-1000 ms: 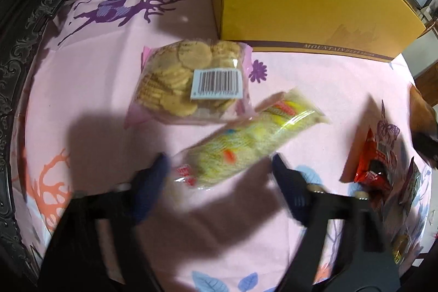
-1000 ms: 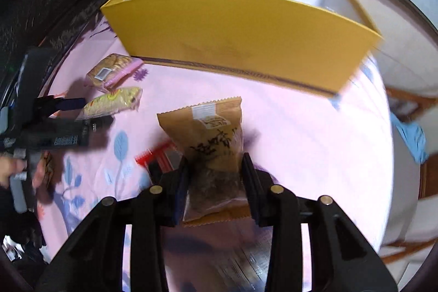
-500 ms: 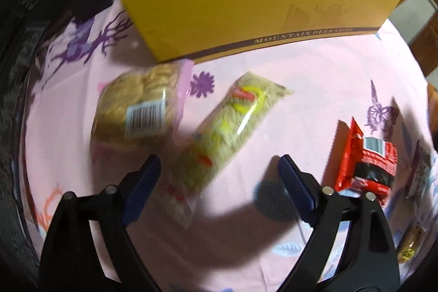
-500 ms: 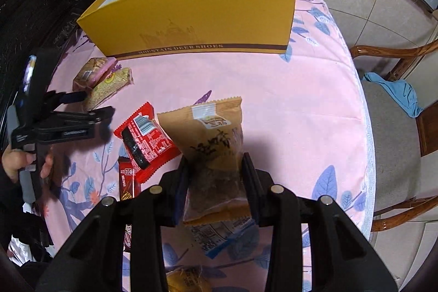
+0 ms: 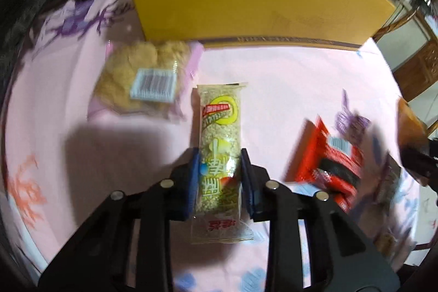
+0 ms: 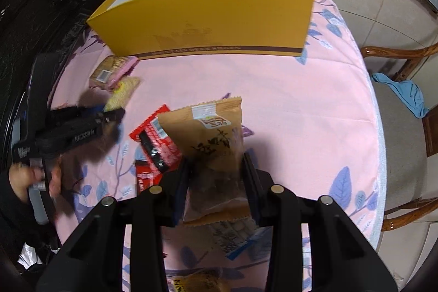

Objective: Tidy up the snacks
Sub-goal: 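Grasp the rice bar with the left tool while the right tool grasps the brown cookie bag, then carry both snacks into the yellow box and open both tools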

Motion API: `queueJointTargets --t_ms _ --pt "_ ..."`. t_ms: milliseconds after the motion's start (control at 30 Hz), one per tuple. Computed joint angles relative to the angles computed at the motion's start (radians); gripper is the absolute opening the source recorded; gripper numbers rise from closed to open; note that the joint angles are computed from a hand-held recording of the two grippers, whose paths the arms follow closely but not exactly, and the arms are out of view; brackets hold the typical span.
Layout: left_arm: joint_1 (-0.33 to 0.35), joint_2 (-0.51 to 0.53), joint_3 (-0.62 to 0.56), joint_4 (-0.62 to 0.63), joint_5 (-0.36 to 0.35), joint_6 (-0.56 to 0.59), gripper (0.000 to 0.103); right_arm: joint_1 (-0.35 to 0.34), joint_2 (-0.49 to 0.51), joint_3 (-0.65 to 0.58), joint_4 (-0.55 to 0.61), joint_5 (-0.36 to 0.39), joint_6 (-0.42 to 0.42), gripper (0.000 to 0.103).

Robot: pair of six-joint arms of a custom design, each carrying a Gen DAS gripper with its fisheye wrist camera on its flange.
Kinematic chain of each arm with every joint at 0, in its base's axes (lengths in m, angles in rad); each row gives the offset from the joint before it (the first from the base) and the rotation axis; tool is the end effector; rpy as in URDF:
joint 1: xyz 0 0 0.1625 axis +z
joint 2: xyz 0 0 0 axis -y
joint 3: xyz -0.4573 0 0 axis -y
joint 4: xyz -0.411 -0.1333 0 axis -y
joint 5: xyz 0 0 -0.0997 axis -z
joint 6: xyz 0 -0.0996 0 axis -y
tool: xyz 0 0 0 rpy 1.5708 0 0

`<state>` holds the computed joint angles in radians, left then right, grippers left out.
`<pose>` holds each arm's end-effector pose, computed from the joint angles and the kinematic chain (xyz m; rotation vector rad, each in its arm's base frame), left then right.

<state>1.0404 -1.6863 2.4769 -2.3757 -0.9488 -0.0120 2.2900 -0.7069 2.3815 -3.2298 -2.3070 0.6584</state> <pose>-0.0056 -0.3877 0.2451 0.6443 2.4527 -0.2358 0.3159 -0.2599 -0.0246 0.0835 -2.4971 0.5975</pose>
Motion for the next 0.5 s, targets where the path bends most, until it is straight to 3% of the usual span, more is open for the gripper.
queueJointTargets --t_ms 233,367,500 --pt "-0.034 -0.182 0.055 0.176 -0.111 -0.201 0.028 0.021 0.020 -0.021 -0.004 0.019 -0.020 0.038" --pt "-0.131 -0.265 0.061 0.281 -0.105 -0.286 0.028 0.032 0.014 -0.030 0.000 0.015 -0.031 0.038" --pt "-0.200 -0.261 0.015 0.302 -0.066 -0.339 0.028 0.039 -0.005 -0.044 -0.001 -0.002 -0.054 0.038"
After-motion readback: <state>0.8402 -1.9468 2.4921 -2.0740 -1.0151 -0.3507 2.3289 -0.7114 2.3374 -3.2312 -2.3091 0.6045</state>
